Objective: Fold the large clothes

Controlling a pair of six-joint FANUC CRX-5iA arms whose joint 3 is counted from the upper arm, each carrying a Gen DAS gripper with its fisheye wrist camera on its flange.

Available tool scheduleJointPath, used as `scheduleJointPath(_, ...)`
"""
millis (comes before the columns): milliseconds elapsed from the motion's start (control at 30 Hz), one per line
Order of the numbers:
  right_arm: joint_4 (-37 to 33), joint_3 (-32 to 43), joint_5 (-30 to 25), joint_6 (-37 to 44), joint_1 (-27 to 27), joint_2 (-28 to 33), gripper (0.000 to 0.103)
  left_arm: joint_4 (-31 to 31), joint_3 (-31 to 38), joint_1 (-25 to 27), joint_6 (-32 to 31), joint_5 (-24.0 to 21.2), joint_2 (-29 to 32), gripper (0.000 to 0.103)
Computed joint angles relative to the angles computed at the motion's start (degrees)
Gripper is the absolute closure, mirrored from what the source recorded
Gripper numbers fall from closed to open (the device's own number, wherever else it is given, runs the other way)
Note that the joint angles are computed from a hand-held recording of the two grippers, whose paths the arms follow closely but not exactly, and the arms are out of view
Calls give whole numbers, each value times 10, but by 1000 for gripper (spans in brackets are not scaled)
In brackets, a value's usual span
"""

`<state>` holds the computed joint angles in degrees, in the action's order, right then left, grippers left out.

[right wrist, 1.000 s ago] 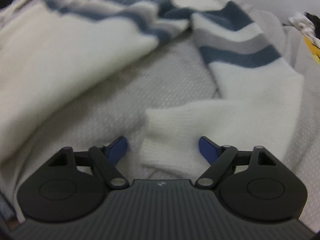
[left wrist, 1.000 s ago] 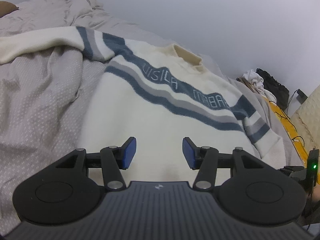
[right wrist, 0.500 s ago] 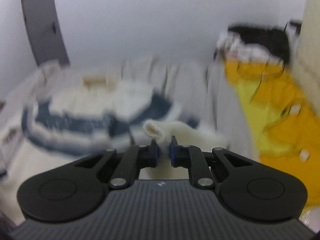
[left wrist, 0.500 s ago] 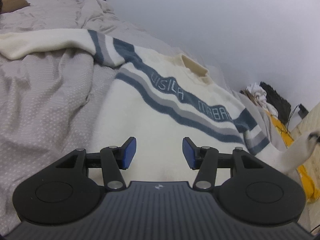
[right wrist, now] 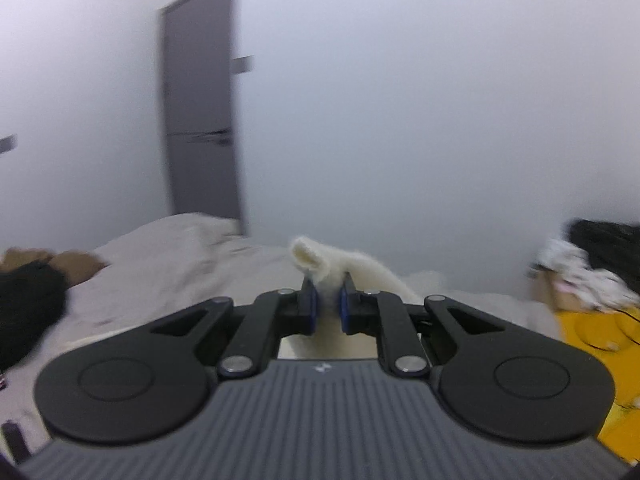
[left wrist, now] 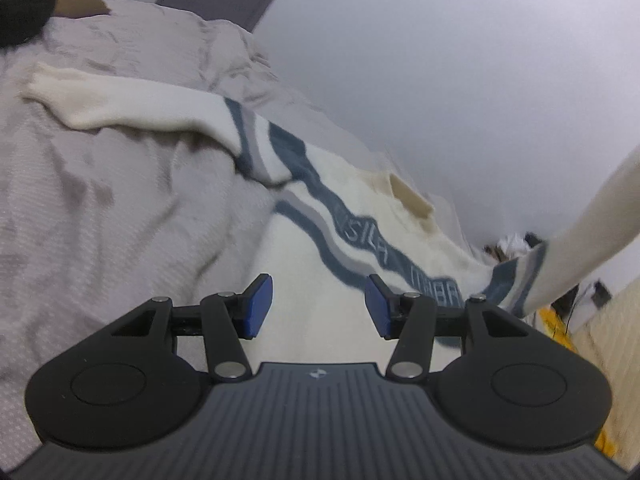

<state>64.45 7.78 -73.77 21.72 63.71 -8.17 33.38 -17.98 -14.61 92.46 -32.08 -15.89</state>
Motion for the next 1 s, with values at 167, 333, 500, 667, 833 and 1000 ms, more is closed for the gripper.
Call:
scheduleJointPath(167,-68,29,105,14,-12,63,89,16,-7,33,7,24,-5,46)
scheduleJointPath(333,-149,16,190,6,-29,111,89,2,2,64,45,32,4,46)
scheduleJointPath(500,-226,-7,239,-16,-45,154,88,7,6,76,62,32,25,46)
scheduleJointPath(667,-269,-57,317,-84,-52,175,87,2,18,72,58,49,50,46)
scheduleJointPath(833,-298,-68,358,-88,-51,175,72,53,11,66,-1,67,67,46)
scheduleJointPath(1000,-366,-77,355,-17,-51,137,36,127,-5,46,-100,75,66,46)
